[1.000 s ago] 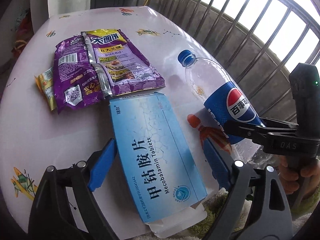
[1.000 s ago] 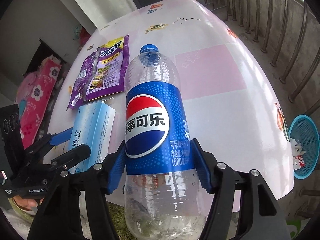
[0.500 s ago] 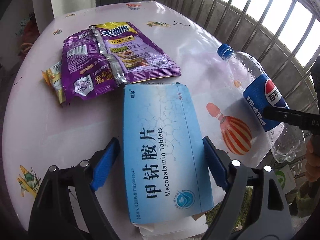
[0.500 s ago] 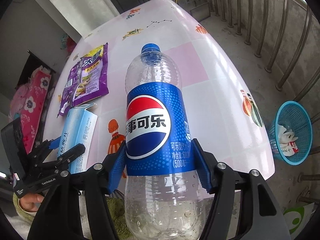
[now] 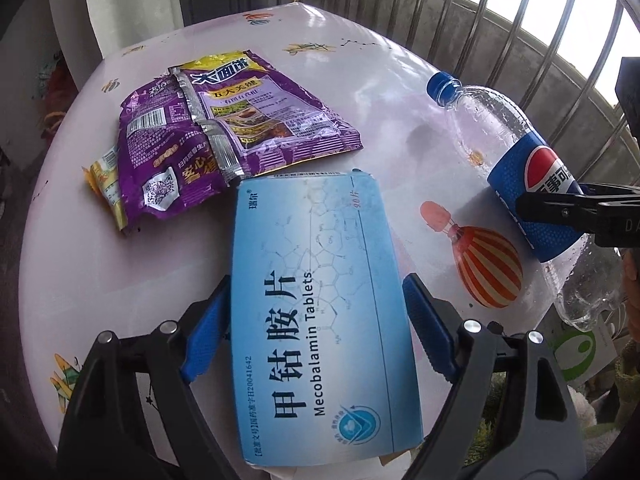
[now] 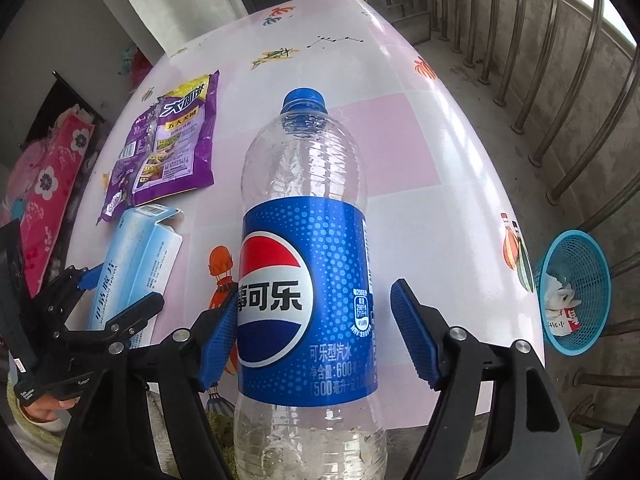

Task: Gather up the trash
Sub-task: 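Move the left gripper around the blue Mecobalamin box while the right gripper holds the Pepsi bottle, then grasp the blue Mecobalamin box with the left gripper while the right gripper holds the Pepsi bottle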

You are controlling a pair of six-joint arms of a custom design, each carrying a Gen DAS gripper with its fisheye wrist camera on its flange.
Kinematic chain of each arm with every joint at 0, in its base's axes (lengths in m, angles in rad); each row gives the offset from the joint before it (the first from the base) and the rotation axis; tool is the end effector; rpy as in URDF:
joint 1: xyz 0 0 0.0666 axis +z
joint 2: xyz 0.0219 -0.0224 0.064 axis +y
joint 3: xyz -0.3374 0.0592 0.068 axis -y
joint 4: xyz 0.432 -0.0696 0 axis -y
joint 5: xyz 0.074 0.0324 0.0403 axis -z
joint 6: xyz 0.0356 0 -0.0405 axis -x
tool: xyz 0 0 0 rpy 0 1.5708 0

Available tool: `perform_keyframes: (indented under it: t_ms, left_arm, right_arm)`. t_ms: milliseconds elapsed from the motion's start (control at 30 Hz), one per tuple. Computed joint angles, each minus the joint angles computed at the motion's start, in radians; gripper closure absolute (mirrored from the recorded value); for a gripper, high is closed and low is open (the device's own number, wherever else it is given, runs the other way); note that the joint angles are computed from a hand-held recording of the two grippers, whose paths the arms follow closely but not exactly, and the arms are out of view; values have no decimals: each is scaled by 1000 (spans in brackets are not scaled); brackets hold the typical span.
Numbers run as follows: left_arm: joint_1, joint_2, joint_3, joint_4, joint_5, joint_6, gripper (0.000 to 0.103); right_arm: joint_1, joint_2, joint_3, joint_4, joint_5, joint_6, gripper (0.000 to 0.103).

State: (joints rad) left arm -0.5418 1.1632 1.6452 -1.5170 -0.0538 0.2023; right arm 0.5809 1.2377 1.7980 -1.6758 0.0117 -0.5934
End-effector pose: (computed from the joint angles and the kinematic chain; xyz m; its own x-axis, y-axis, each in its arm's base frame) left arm 0.3342 -0.1994 0.5733 -0.8204 0.2596 -0.5094 0.3334 0.9411 -0.0573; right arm 0.3263 0.2132 0.6027 -0.9269 0.0604 -0.3704 -0.0315 0.9710 0.2372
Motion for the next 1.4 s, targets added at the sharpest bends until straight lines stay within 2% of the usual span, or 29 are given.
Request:
perform_keyframes:
  t_ms: [167,433,1400]
  left_arm:
    - [-5,9,5,3,-32,-2,28]
    - [-16,13,8,7,-55,2,34]
    - [-45,-25,-2,21,-87,17,35]
  right_arm:
    - [-13,-9,-14,17,-24,-7,31]
    - [-22,-24,-38,45,-67,-28,44]
    - [-16,-52,-48,61,-52,-51,45]
